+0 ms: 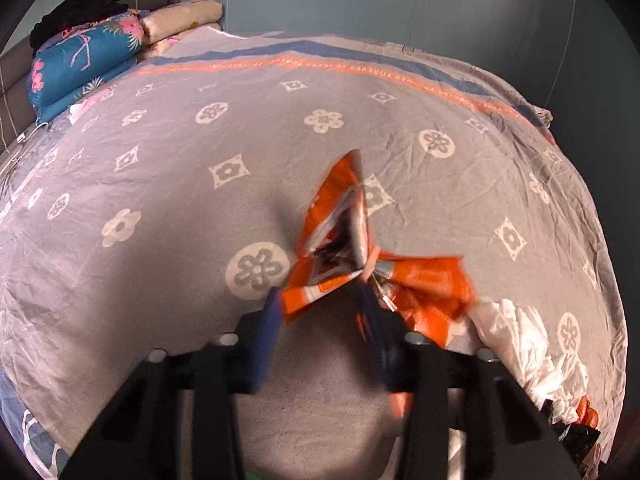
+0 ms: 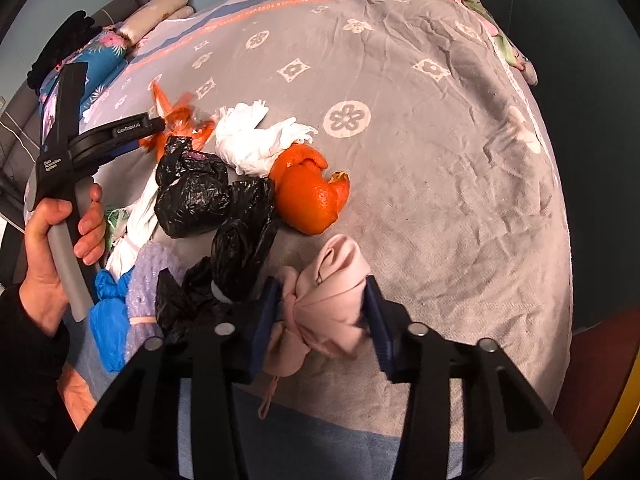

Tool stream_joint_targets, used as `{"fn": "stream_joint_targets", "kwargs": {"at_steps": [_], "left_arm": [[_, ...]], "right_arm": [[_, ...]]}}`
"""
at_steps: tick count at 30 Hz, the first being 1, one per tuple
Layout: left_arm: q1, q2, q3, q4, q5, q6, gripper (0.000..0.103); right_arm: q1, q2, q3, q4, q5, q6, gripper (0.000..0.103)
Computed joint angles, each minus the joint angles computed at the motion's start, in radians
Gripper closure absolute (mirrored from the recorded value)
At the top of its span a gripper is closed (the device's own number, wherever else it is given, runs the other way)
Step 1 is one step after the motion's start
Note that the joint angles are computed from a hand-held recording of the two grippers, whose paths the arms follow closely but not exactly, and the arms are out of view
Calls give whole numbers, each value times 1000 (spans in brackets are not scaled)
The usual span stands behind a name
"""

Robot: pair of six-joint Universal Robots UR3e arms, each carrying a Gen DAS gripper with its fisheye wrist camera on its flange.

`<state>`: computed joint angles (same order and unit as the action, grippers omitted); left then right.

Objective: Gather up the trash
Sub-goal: 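Grasp the orange snack wrapper with the left tool while the right tool grasps the pink cloth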

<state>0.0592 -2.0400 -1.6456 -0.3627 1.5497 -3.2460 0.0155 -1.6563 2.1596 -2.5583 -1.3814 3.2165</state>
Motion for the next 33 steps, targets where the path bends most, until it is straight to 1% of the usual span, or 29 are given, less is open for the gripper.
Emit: {"fn": "stream_joint_targets", "kwargs": {"at_steps": [1, 2, 3, 6, 13, 15, 19, 22, 25, 33], "left_arm": [[3, 0, 0, -6, -2, -8, 74], [2, -1, 0, -7, 1, -10, 88], [1, -3, 3, -14, 6, -8, 92], [8, 0, -9, -6, -1, -15, 92], [25, 45, -48, 5, -23, -16, 93], [41, 94, -86, 8, -54, -6, 93], [61, 191, -156, 28, -65, 29, 93], [100, 278, -202, 3, -113, 30, 93], [120, 353, -247, -1, -123, 47, 93], [183, 551, -338, -82, -175, 73, 93]], "right_arm": [[-4, -5, 5, -2, 2, 1, 71], [-10, -12, 8, -2, 6, 4, 74], [-15, -16, 9, 2, 10, 4, 75], [-34, -38, 14, 19, 29, -5, 77], [-72, -106, 35, 58, 82, -22, 77], [-71, -118, 41, 52, 76, -24, 77], [-77, -152, 51, 46, 82, -31, 77], [-83, -192, 63, 43, 86, -37, 77], [-100, -256, 82, 52, 102, -39, 77], [-154, -401, 113, 115, 132, -61, 77]]}}
